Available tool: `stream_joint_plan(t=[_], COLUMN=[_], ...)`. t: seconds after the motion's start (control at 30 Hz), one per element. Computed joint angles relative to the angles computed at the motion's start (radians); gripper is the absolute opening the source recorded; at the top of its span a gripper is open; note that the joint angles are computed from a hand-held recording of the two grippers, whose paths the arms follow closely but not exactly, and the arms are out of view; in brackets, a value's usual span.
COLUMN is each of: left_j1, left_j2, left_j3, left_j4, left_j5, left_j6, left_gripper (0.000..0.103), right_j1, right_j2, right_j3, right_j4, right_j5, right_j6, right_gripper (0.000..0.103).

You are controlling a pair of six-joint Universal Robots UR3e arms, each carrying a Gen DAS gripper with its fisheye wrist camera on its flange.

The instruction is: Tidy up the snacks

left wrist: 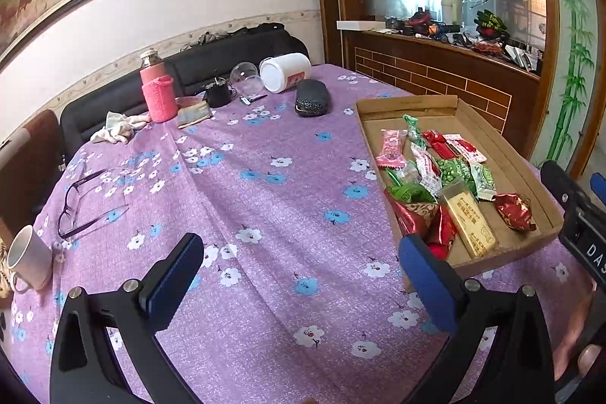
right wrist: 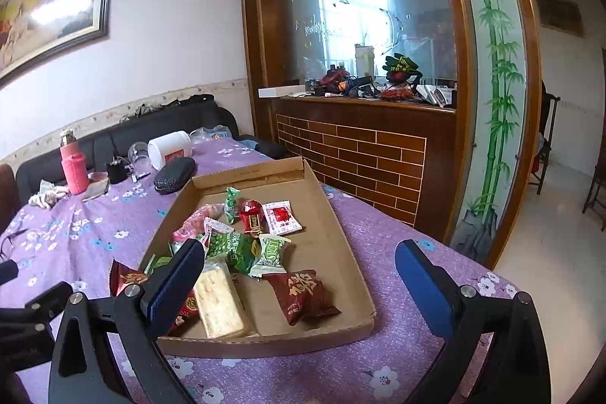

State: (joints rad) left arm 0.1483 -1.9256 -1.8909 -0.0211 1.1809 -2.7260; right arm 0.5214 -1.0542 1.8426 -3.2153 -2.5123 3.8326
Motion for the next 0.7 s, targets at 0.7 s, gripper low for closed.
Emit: stream_joint_plan(t=[0.7], left_j1=[-0.077], left_j2=[0.008], left_j3=[-0.058], left_j4=[0.149], left_j5=[0.176], left_j6=[0.010], left_gripper=[0.103], right_j1=[0.014], right_j2=[0.002], right_j3=[0.006], right_j4=[-0.033], right_j5=[-0.025], right_j6=[-0.013], right_gripper=[0.102])
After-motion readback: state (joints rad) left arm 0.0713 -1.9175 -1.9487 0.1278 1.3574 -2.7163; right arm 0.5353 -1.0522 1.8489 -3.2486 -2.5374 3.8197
